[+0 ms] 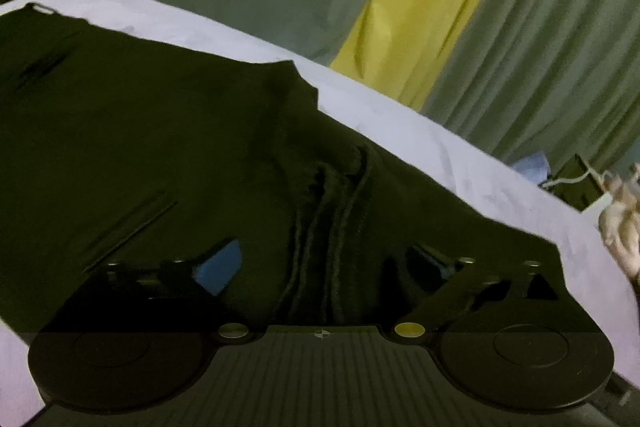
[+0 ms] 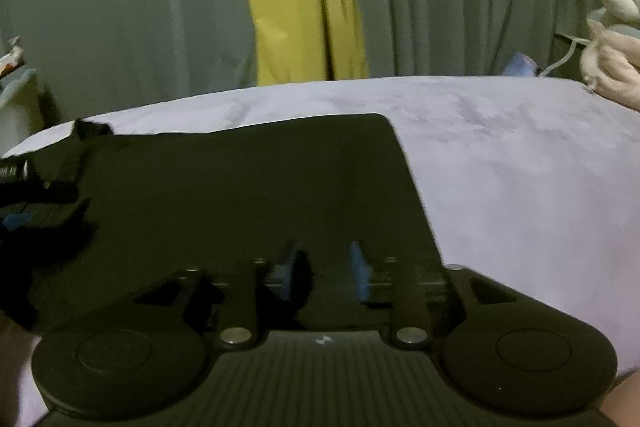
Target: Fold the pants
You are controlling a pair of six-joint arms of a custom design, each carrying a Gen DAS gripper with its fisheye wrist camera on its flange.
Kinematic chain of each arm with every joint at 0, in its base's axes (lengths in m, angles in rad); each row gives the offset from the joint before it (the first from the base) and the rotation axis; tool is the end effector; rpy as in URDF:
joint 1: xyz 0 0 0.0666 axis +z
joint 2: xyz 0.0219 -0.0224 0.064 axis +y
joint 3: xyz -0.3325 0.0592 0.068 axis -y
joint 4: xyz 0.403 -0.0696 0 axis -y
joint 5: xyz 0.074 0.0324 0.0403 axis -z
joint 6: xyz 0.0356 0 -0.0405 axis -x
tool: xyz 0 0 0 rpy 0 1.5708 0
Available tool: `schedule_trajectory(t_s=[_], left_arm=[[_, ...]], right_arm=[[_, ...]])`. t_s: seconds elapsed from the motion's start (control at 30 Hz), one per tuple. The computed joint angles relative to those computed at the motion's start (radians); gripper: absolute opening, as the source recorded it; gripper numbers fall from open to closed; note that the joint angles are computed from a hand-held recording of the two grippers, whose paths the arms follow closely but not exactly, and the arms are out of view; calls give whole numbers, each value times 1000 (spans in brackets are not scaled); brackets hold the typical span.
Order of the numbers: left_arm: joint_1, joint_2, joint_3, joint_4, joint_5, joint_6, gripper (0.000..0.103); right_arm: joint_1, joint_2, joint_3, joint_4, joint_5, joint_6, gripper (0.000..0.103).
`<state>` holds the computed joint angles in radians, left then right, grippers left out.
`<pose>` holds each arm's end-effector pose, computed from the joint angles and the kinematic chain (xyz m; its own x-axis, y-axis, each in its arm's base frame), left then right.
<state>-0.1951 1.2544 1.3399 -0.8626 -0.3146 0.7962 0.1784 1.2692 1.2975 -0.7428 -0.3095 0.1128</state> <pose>0.4547 -0.0790 0.4264 -0.4582 -0.6022 -0.6537 -0.5141 0.7796 -0.3578 0.4629 0.0941 0.4088 -0.5962 -0.2165 -0.7731 -0.4655 0.8778 0.1133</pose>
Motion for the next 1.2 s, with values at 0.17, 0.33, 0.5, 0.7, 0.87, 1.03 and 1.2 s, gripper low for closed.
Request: schedule_trajectory(t_s=[0.17,0.33,0.5,0.7,0.87,1.03,1.2], left_arm=[[2,-10,8,-37,-3,46,101],[18,-66,-43,-3,-14,152,101],[35,-117,-99,65,3,242,101],[38,-121,-125,139,47,190,98],[49,-88,-108,115,99,152,89],[37,-86,-108,110,23,147,86],[33,-81,-93,78,-68,152,86]], right_arm=[[38,-28,-23,-2,67,70,76],[45,-24,-6,-34,58,59,88],[62,-51,-16,-43,104,96,86],[59,-4,66,-129,24,-21,39],[62,36,85,-144,4,-73,39],[63,33,77,-139,-2,-27,39],[54,31,64,-115,-25,-41,44]])
